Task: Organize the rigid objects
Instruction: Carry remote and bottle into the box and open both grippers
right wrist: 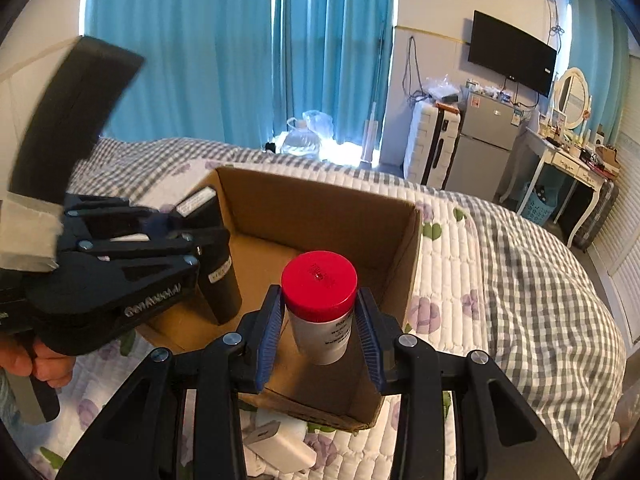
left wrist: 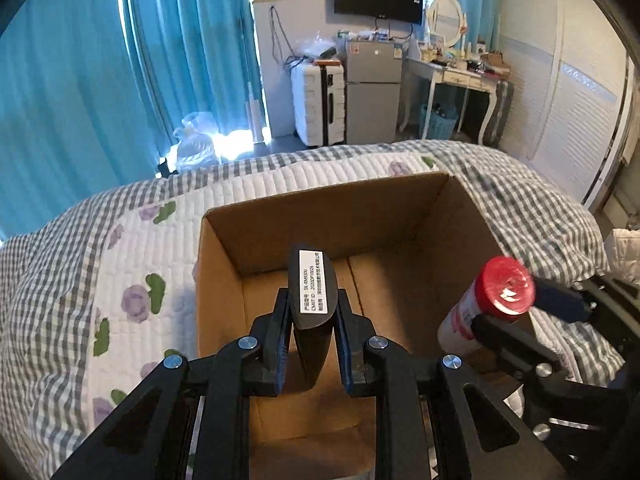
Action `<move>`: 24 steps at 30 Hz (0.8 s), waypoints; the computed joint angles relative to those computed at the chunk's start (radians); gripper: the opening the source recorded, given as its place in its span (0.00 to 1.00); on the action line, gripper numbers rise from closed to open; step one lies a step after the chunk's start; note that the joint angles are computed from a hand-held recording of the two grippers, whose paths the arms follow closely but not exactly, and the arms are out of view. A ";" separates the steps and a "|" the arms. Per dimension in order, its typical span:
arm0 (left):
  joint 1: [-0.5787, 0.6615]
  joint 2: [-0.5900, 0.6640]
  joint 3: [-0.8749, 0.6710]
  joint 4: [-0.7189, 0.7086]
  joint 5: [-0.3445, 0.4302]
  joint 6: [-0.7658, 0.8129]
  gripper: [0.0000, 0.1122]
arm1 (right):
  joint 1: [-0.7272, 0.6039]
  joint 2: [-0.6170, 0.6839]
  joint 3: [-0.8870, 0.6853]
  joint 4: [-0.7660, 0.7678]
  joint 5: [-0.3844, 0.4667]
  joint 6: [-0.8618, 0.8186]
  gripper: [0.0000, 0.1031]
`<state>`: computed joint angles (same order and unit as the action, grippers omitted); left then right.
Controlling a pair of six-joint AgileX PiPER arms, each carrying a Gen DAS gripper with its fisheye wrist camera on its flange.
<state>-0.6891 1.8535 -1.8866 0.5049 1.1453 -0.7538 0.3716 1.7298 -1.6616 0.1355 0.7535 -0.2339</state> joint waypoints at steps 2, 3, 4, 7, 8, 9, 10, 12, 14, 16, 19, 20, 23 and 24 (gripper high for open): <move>-0.002 -0.011 0.018 0.013 -0.022 -0.014 0.21 | -0.003 0.013 -0.002 -0.001 -0.002 -0.001 0.35; -0.006 -0.014 0.023 0.026 -0.026 -0.021 0.24 | -0.005 0.015 -0.001 -0.001 -0.005 -0.003 0.35; -0.011 -0.016 0.020 0.039 -0.021 -0.022 0.37 | -0.005 0.019 -0.002 -0.003 -0.006 -0.002 0.35; -0.036 -0.039 0.027 0.113 -0.015 -0.064 0.67 | -0.010 0.032 -0.014 0.006 -0.003 -0.007 0.35; -0.039 -0.054 0.038 0.124 -0.027 -0.067 0.67 | -0.010 0.037 -0.020 0.008 -0.001 -0.008 0.35; -0.038 -0.068 0.042 0.122 -0.036 -0.060 0.67 | -0.010 0.045 -0.031 0.009 0.004 -0.009 0.35; -0.039 -0.082 0.045 0.125 -0.040 -0.062 0.68 | -0.010 0.054 -0.041 0.010 0.010 -0.008 0.35; -0.036 -0.103 0.056 0.134 -0.043 -0.074 0.68 | -0.007 0.079 -0.070 0.005 0.025 -0.010 0.35; -0.034 -0.121 0.065 0.140 -0.041 -0.080 0.68 | -0.003 0.107 -0.099 -0.005 0.038 -0.001 0.35; -0.033 -0.133 0.078 0.149 -0.039 -0.089 0.70 | 0.003 0.128 -0.114 -0.013 0.049 0.019 0.35; -0.031 -0.165 0.127 0.159 -0.051 -0.109 0.73 | 0.001 0.130 -0.099 -0.008 0.027 0.030 0.48; -0.033 -0.176 0.144 0.165 -0.052 -0.119 0.75 | 0.004 0.118 -0.086 -0.015 0.018 0.034 0.65; -0.056 -0.203 0.178 0.196 -0.042 -0.162 0.82 | 0.015 0.062 -0.039 -0.049 -0.023 0.055 0.68; -0.067 -0.219 0.193 0.207 -0.035 -0.178 0.82 | 0.022 0.042 -0.033 -0.067 -0.023 0.074 0.68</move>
<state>-0.7556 1.6349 -1.6936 0.7121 1.1103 -0.9317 0.3933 1.7723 -1.6945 0.0685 0.7308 -0.1603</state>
